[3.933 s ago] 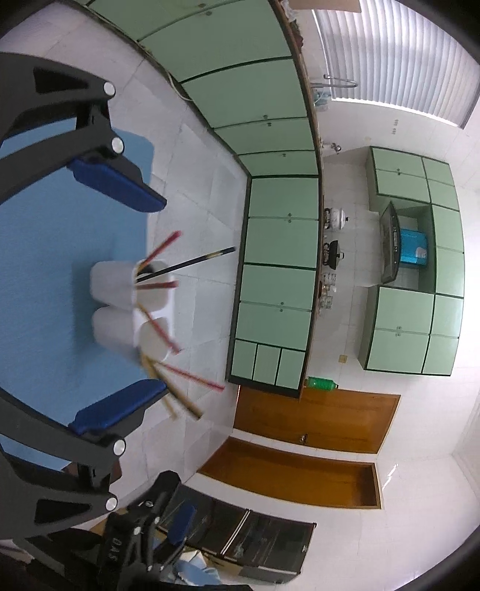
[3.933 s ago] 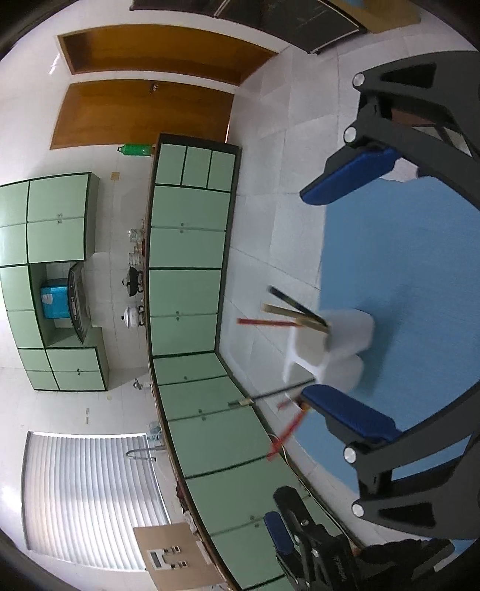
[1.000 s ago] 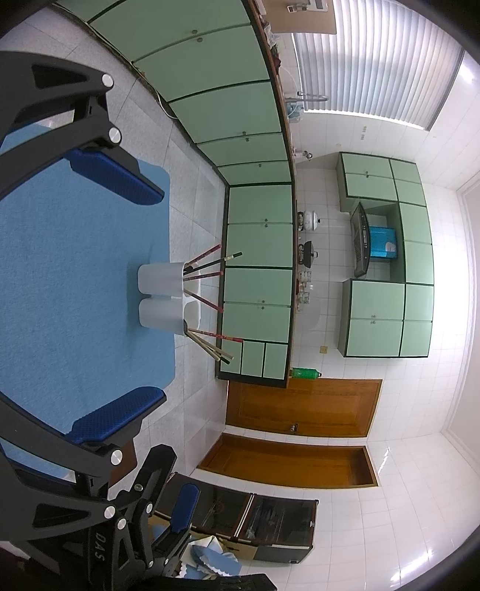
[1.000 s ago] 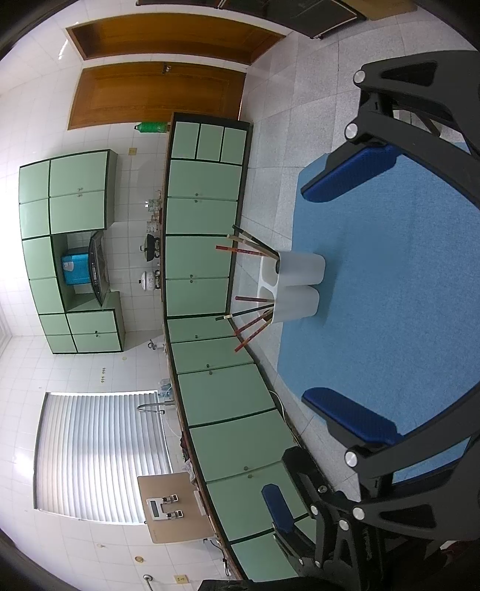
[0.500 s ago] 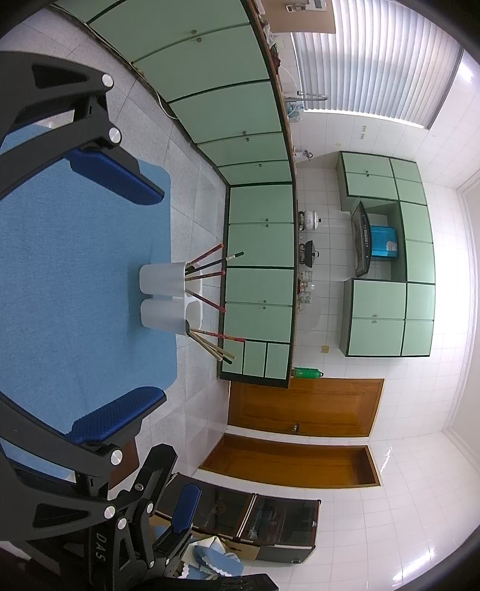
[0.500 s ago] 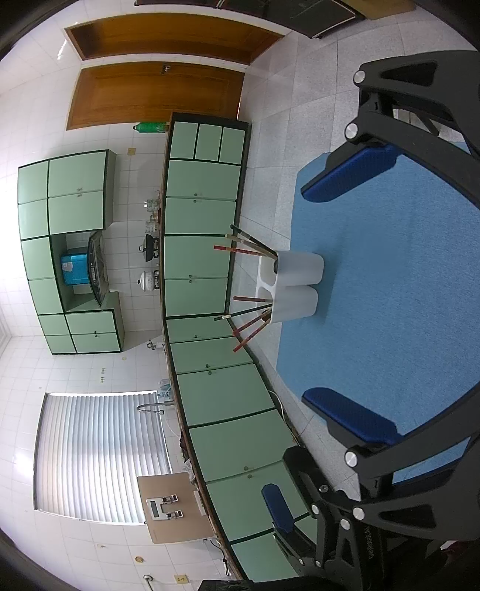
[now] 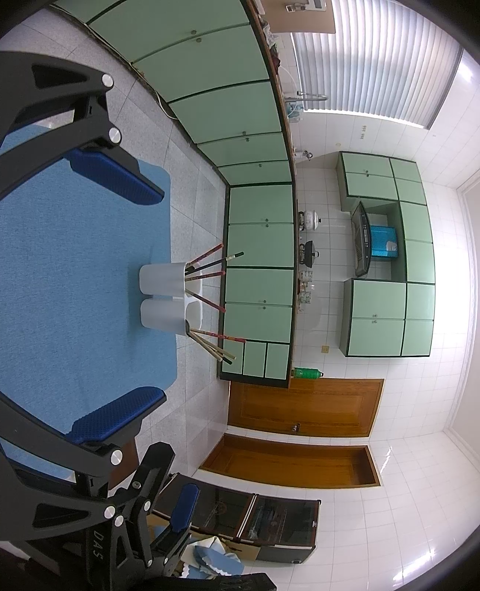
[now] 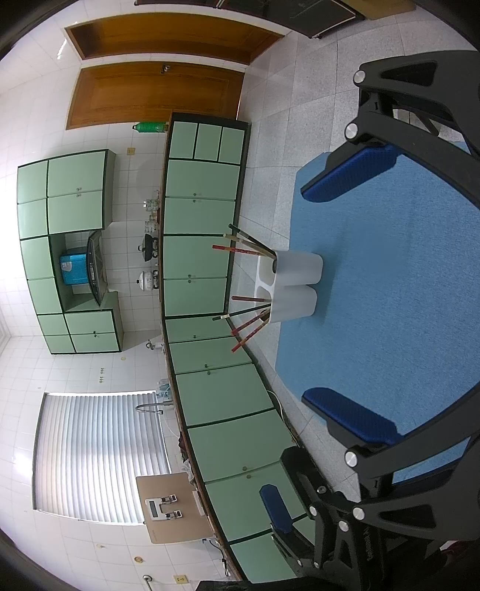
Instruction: Organize utensils
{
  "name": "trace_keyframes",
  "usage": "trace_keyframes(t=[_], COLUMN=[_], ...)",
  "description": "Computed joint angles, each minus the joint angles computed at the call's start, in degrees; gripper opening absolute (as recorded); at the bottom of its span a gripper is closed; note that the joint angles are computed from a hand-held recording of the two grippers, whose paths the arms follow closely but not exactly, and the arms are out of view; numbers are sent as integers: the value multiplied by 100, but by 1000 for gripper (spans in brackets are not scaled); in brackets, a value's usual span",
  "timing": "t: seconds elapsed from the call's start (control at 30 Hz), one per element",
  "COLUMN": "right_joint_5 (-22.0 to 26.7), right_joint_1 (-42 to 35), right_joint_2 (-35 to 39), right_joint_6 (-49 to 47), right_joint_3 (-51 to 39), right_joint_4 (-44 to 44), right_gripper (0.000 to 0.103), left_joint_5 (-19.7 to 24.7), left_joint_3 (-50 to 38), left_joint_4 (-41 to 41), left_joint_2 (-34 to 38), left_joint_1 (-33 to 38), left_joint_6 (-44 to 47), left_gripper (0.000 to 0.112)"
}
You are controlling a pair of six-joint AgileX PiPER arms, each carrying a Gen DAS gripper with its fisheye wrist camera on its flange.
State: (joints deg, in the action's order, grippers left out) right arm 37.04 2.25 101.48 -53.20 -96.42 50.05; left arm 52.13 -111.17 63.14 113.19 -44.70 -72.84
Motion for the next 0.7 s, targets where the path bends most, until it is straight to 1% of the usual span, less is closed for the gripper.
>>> trace_keyframes(t=[0.7], right_joint_5=[-52], right_joint_1=[27], right_joint_2=[19], right_joint_6=[-33], right_joint_3=[53], right_joint_4=[16], right_gripper=[97], left_joint_5=[17], left_joint_3=[-39], left_joint_4=[-33], left_joint_2=[29], left_joint_1=[-2], left_joint_6=[15], left_gripper=[97])
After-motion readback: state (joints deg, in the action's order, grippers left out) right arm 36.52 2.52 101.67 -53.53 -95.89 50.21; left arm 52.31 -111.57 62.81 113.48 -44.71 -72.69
